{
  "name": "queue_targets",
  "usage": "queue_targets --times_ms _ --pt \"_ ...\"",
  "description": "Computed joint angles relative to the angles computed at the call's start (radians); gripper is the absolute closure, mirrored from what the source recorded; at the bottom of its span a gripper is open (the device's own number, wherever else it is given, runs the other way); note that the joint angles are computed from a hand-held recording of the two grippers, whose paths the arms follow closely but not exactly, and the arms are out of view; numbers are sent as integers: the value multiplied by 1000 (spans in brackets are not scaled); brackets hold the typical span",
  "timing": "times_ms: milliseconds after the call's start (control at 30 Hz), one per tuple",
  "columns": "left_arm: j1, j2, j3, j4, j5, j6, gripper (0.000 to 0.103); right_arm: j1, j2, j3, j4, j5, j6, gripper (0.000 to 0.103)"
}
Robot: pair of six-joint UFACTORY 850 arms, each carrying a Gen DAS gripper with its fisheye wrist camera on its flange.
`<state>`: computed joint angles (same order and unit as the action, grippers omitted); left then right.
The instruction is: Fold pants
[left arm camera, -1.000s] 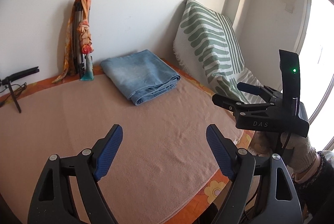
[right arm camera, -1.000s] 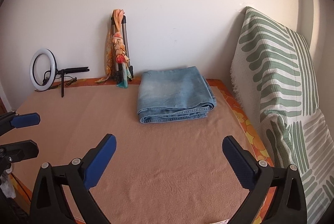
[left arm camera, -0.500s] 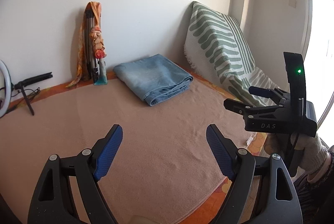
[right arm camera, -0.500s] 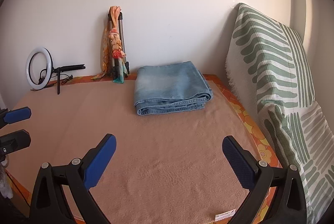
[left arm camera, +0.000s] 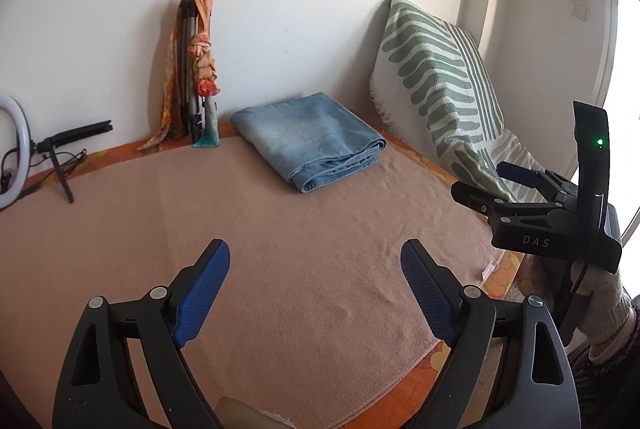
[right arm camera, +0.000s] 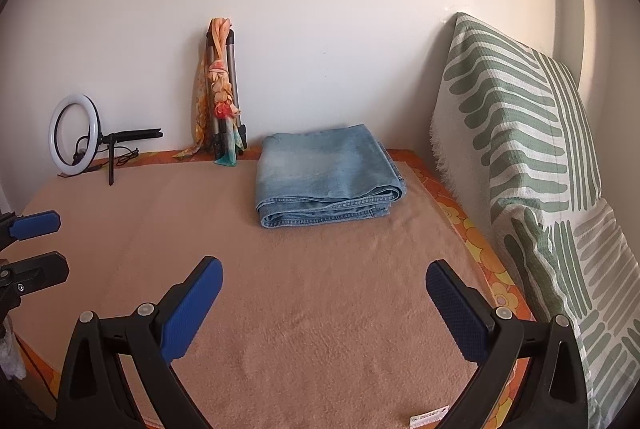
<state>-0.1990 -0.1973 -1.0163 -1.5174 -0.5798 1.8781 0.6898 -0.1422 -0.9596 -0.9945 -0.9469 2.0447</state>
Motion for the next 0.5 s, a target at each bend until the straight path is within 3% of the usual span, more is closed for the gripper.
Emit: queue_targets --times_ms 500 --pt "9 -3 4 -40 26 28 15 -5 -4 3 5 10 -5 0"
